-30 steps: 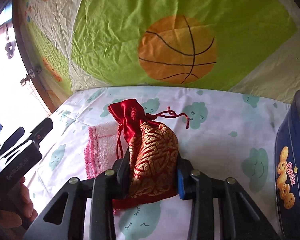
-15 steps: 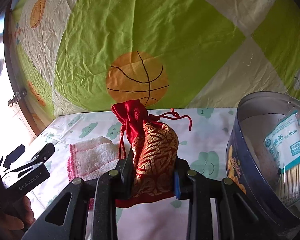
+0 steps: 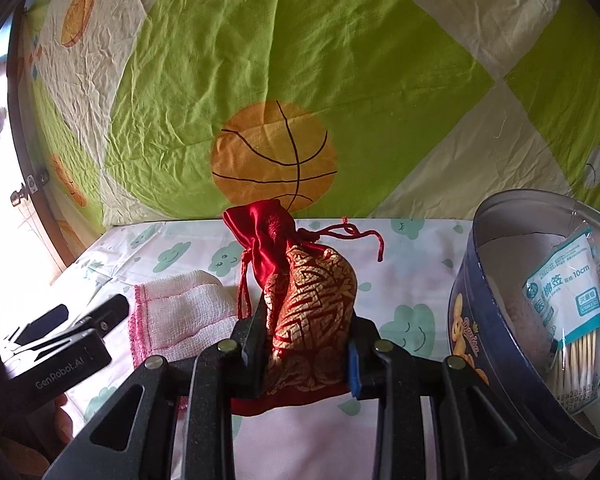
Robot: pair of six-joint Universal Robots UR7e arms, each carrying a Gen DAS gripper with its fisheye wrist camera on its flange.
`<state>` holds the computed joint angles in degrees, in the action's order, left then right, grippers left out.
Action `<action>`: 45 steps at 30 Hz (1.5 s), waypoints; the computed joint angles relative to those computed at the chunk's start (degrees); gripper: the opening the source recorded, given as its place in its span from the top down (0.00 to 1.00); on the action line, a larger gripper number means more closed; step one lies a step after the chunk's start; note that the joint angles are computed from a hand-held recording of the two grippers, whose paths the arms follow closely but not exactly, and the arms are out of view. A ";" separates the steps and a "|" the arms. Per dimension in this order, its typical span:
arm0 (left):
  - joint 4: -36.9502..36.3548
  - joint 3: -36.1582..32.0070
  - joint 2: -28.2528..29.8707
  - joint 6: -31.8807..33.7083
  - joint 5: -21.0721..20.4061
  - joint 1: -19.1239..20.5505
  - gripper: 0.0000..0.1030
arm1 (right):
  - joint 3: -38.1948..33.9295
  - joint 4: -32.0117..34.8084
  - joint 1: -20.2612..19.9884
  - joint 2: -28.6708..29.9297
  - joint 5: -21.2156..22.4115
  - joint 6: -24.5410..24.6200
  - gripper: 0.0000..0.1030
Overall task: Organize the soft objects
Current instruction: 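Grasp the red pouch with the right gripper while the left grasps the pink-edged gauze cloth, then lift and carry the red pouch and gauze cloth over the blue tin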
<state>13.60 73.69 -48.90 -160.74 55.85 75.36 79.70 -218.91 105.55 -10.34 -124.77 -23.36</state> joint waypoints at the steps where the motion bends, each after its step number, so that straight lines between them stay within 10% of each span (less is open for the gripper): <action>1: 4.12 -2.38 1.67 -1.87 1.64 0.27 0.00 | -0.01 -0.75 0.08 0.13 0.02 -0.46 0.69; 15: 21.20 -19.13 16.54 -9.83 -5.81 -2.69 0.04 | 1.14 -0.74 -0.67 -0.74 0.64 2.60 0.69; 20: 17.62 -15.72 13.39 -9.60 -2.98 -1.84 0.58 | 0.84 -0.55 -0.56 -0.58 0.37 2.43 0.69; 21: 16.95 -15.04 12.63 -9.24 -1.09 -1.30 0.94 | 0.87 -0.88 -0.53 -0.54 0.37 2.30 0.69; 24: 18.62 -14.88 11.24 -9.49 8.50 0.74 0.93 | 1.11 -1.69 -0.55 -0.51 0.49 1.88 0.69; 37: -26.39 15.79 -4.80 15.91 0.14 -5.43 0.92 | 0.27 -14.41 0.95 2.08 0.61 -5.94 0.69; 45: -25.27 15.45 -5.05 15.78 0.40 -5.54 0.92 | -0.27 -19.62 1.75 3.25 -0.64 -9.87 0.69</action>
<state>-11.67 89.15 -53.95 -144.96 56.26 69.82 79.43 -238.54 107.30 -7.09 -125.41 -33.24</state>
